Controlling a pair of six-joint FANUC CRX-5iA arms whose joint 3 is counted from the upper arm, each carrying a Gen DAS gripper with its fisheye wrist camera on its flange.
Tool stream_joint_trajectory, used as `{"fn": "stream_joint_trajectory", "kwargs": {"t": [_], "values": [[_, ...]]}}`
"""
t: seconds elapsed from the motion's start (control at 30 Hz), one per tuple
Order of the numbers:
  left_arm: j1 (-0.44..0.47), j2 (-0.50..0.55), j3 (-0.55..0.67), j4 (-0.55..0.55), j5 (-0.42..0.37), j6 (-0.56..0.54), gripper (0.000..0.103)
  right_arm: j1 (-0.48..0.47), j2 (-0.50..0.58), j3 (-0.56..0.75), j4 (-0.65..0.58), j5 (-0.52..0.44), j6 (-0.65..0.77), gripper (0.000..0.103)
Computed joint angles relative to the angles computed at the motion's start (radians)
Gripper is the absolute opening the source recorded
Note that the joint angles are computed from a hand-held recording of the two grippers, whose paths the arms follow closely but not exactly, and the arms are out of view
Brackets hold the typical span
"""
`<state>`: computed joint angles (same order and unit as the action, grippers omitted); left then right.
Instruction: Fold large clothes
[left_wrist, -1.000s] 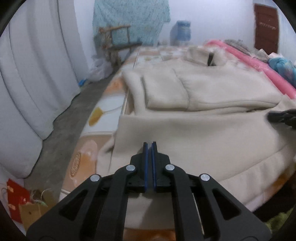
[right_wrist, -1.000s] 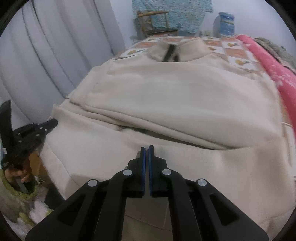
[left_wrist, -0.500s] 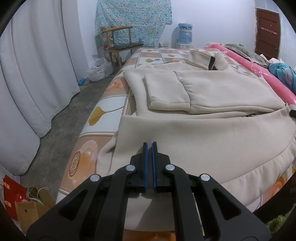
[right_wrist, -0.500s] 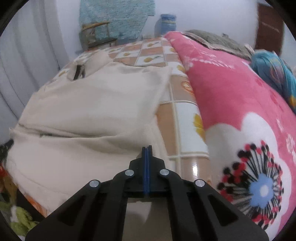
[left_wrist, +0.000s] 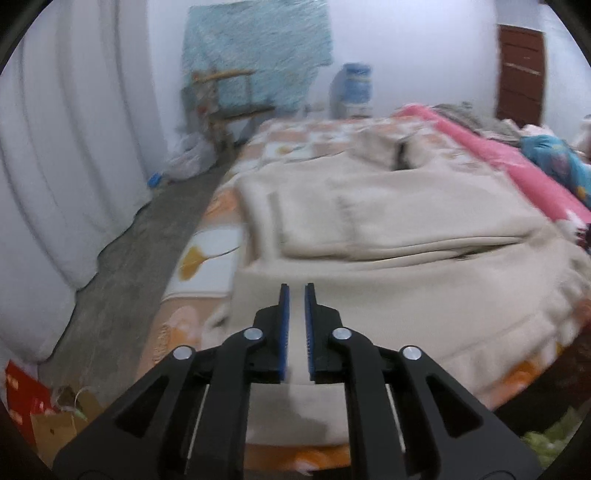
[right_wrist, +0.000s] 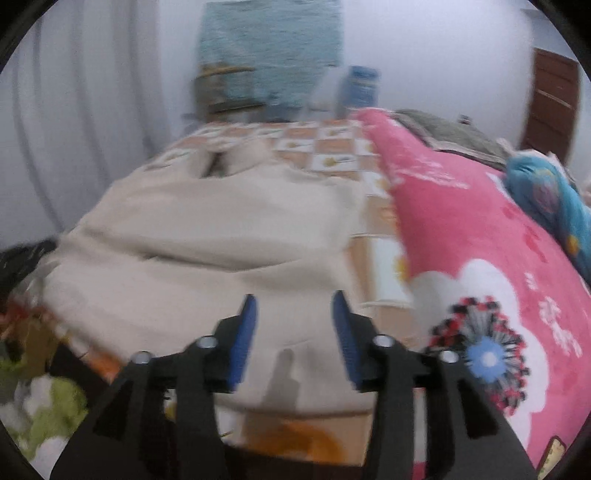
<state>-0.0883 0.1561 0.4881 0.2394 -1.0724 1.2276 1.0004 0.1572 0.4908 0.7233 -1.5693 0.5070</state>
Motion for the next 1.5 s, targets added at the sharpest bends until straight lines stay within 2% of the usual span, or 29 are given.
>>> {"fn": "stream_joint_trajectory", "kwargs": {"t": [0.07,0.17,0.2,0.27,0.3,0.33,0.47,0.53,0.7,0.83,0.87,1.5], "values": [[-0.011,0.002,-0.009,0.087,-0.041,-0.048,0.025,0.012,0.011,0.010,-0.035,0.008,0.018,0.050],[-0.048,0.021,-0.005,0.136,-0.107,-0.079,0.033,0.015,0.030,0.018,-0.083,0.002,0.017,0.053],[-0.073,0.028,0.003,0.114,-0.130,-0.077,0.034,0.012,0.034,0.014,-0.097,0.003,0.010,0.054],[-0.123,0.048,0.041,0.017,-0.159,-0.049,0.038,0.011,0.044,0.009,-0.104,-0.015,0.006,0.068],[-0.141,0.045,0.042,-0.026,-0.161,-0.030,0.040,0.005,0.057,0.016,-0.114,-0.043,0.005,0.070],[-0.153,0.049,0.048,-0.054,-0.165,-0.012,0.044,-0.007,0.077,0.036,-0.141,-0.085,0.006,0.071],[-0.157,0.072,0.094,-0.076,-0.209,0.053,0.052,-0.006,0.094,0.067,-0.139,-0.109,-0.006,0.072],[-0.160,0.085,0.118,-0.092,-0.228,0.073,0.053,0.002,0.104,0.082,-0.114,-0.097,0.002,0.072],[-0.173,0.115,0.187,-0.136,-0.288,0.124,0.054,0.017,0.102,0.079,-0.105,0.008,0.045,0.075],[-0.180,0.129,0.218,-0.160,-0.320,0.150,0.058,0.004,0.157,0.119,-0.147,-0.026,0.097,0.085],[-0.182,0.132,0.226,-0.166,-0.328,0.154,0.059,0.011,0.160,0.104,-0.118,-0.022,0.100,0.086],[-0.200,0.141,0.254,-0.225,-0.342,0.195,0.073,0.004,0.168,0.133,-0.144,-0.038,0.108,0.089]]}}
